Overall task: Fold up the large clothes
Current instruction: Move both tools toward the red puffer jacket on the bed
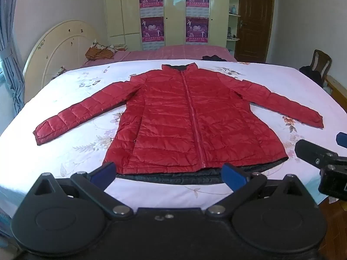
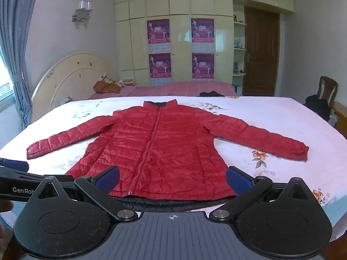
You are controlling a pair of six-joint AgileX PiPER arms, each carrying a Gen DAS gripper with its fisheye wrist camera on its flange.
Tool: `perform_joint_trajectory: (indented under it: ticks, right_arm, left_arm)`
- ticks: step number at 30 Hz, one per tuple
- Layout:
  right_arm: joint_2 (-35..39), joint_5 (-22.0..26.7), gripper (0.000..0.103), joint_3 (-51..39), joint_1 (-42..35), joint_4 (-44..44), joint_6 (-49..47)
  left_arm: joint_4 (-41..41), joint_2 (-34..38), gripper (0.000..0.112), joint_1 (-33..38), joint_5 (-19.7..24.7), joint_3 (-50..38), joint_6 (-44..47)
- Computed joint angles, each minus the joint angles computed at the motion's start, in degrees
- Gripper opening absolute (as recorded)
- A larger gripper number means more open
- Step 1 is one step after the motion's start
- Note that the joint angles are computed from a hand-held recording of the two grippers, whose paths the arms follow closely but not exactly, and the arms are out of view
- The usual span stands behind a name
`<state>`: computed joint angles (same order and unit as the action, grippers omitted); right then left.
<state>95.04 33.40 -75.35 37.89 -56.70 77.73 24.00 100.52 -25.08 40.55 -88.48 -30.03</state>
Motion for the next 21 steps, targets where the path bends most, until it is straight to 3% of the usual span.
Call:
perform_joint_trajectory:
  ticks: [21]
  right_arm:
    - [1.07, -1.80, 0.103, -0.78, -1.82, 0.40, -0.94]
  left_arm:
    - [-0.03, 1.83, 0.103, 0.54, 0.64, -2.04, 0.42]
